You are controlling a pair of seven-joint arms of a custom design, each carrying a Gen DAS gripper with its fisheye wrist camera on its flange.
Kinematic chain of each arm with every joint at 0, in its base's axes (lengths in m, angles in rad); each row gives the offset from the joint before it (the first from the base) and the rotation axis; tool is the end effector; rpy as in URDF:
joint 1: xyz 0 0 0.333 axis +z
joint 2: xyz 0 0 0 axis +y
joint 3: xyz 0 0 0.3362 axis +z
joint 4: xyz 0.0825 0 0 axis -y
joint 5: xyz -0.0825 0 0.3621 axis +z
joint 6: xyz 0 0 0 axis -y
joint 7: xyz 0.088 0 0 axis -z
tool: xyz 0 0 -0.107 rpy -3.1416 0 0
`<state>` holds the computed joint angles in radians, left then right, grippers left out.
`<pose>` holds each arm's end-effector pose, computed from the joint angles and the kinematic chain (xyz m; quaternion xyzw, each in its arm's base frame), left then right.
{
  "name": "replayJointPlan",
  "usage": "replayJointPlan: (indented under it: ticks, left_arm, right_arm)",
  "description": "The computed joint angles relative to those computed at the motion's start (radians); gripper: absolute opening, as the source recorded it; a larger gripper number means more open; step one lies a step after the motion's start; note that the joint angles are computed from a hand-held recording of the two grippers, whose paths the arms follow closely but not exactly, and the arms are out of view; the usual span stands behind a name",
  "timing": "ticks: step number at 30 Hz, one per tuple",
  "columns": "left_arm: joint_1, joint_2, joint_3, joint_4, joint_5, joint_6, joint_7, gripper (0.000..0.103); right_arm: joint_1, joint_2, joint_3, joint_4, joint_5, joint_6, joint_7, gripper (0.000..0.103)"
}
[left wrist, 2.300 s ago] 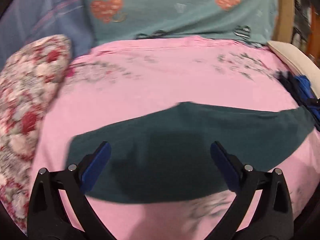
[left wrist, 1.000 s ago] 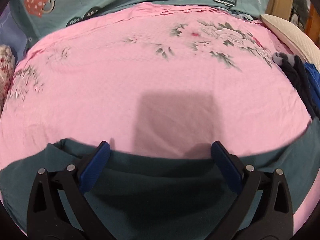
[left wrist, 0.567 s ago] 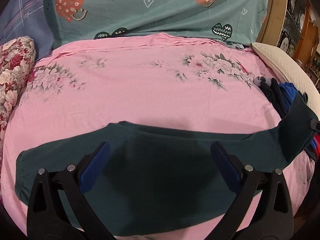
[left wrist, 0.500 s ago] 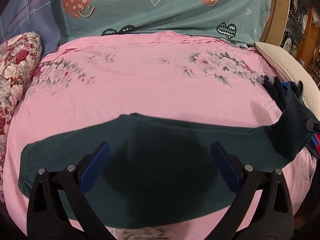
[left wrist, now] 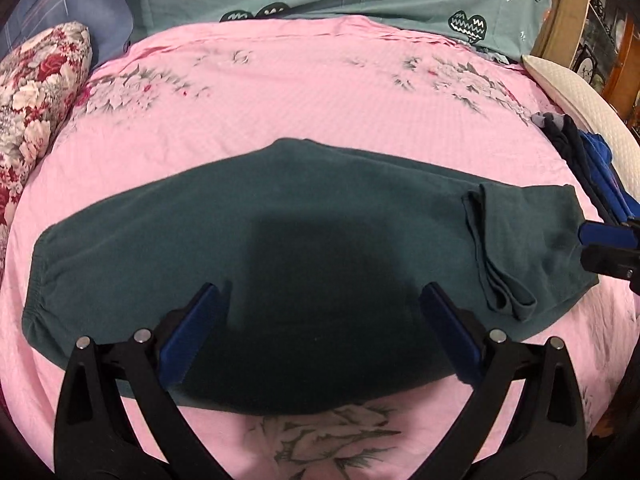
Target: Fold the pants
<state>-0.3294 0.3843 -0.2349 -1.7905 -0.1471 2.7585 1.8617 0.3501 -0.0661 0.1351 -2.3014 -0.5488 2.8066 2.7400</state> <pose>0.5874 -0.3401 0.4404 -0.4056 0.8628 -0.2823 0.1068 0.4511 0.2673 0.4671 -0.5961 0.7387 -0.1502 0.2765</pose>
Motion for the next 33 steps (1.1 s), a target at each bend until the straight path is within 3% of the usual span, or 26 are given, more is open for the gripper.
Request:
replayJointPlan:
  ticks: [4, 7, 9, 11, 13, 16, 23, 24, 26, 27, 29, 31, 33]
  left_arm:
    - [0.022, -0.006, -0.012, -0.012, -0.042, 0.012, 0.001, 0.101]
    - [0.044, -0.014, -0.017, -0.022, -0.074, 0.008, 0.013, 0.101]
    - [0.05, -0.019, -0.013, -0.034, -0.081, 0.012, 0.016, 0.101]
    - [0.066, -0.026, -0.02, -0.045, -0.104, 0.011, 0.031, 0.101]
    - [0.077, -0.035, -0.022, -0.058, -0.12, 0.017, 0.043, 0.101]
    - [0.093, -0.042, -0.023, -0.067, -0.147, 0.02, 0.058, 0.101]
    - [0.108, -0.047, -0.013, -0.077, -0.173, 0.018, 0.051, 0.101]
    - [0.113, -0.049, -0.015, -0.08, -0.177, 0.018, 0.058, 0.101]
    - [0.109, -0.056, -0.011, -0.088, -0.169, 0.018, 0.057, 0.101]
    - [0.113, -0.058, -0.016, -0.088, -0.176, 0.013, 0.064, 0.101]
    - [0.137, -0.066, -0.054, -0.082, -0.23, -0.003, 0.12, 0.101]
    - [0.147, -0.074, -0.09, -0.074, -0.289, -0.006, 0.187, 0.101]
    - [0.139, -0.073, -0.127, -0.045, -0.345, -0.026, 0.258, 0.101]
  right_arm:
    - [0.043, 0.123, 0.013, 0.132, 0.079, -0.095, -0.18, 0.035]
    - [0.102, 0.203, -0.014, 0.229, -0.029, -0.238, -0.129, 0.04]
    - [0.093, 0.208, -0.024, 0.212, -0.028, -0.187, -0.075, 0.039]
    - [0.069, 0.193, -0.027, 0.175, 0.042, -0.082, -0.091, 0.015]
    - [0.064, 0.162, -0.046, 0.144, 0.021, -0.011, -0.038, 0.01]
    - [0.059, 0.163, -0.048, 0.165, 0.003, 0.021, -0.026, 0.01]
    - [0.087, 0.274, -0.055, 0.248, 0.017, -0.002, -0.053, 0.01]
    - [0.08, 0.265, -0.048, 0.239, 0.042, 0.008, -0.078, 0.012]
    - [0.068, 0.239, -0.035, 0.219, 0.098, 0.008, -0.132, 0.029]
    - [0.083, 0.207, -0.054, 0.2, 0.052, 0.001, -0.098, 0.034]
    - [0.092, 0.135, -0.079, 0.154, -0.06, -0.009, 0.004, 0.034]
    - [0.073, 0.021, -0.081, 0.08, -0.221, -0.081, 0.196, 0.034]
    - [0.032, -0.057, -0.062, 0.013, -0.27, -0.156, 0.285, 0.034]
